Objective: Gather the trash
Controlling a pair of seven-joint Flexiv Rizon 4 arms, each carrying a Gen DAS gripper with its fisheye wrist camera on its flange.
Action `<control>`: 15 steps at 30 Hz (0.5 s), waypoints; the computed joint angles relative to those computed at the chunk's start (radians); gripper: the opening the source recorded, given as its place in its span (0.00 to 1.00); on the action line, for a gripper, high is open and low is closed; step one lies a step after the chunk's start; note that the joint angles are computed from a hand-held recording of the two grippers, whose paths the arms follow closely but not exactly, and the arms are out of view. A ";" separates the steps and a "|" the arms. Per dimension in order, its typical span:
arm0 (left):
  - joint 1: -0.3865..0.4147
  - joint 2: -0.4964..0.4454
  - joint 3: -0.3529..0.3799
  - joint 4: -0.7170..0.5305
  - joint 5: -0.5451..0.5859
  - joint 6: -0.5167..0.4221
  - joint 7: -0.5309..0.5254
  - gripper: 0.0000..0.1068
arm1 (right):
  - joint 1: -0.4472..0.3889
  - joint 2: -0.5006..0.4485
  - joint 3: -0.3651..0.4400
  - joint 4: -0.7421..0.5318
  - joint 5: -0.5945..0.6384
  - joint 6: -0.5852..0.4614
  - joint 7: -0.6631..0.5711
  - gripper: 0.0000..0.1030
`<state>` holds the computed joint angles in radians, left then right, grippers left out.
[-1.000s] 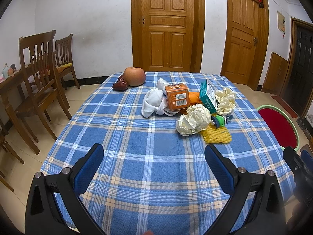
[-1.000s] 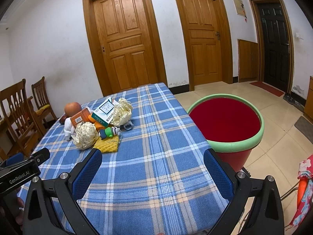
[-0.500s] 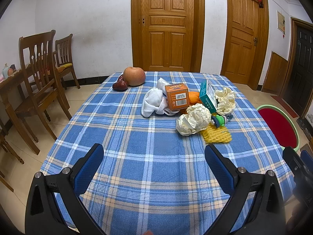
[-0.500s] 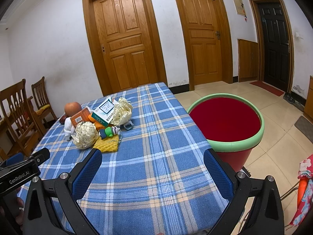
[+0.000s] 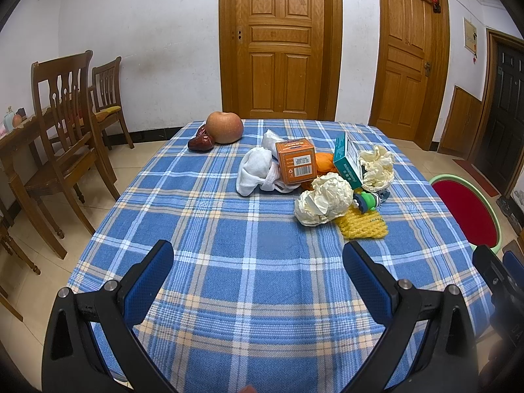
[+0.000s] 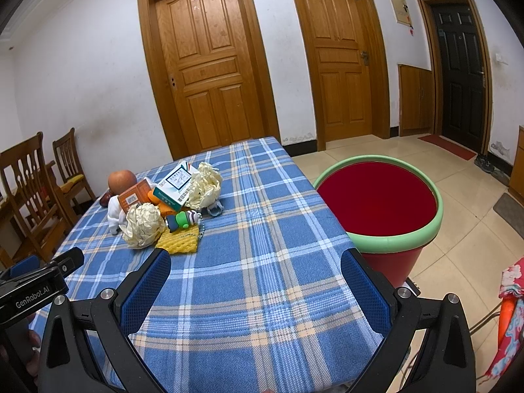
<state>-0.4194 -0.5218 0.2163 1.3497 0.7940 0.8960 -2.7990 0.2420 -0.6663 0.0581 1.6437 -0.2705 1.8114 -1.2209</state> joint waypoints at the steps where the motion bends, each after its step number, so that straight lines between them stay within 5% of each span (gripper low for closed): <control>1: 0.001 0.000 -0.001 0.000 -0.001 0.000 0.000 0.95 | -0.001 0.000 0.001 0.000 0.000 0.000 -0.001 1.00; 15: 0.003 -0.002 -0.001 0.004 -0.002 0.003 0.000 0.95 | -0.001 0.000 0.002 0.003 0.002 0.000 -0.003 1.00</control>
<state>-0.4165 -0.5240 0.2153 1.3537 0.7925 0.8993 -2.7995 0.2412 -0.6667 0.0603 1.6463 -0.2680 1.8116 -1.2235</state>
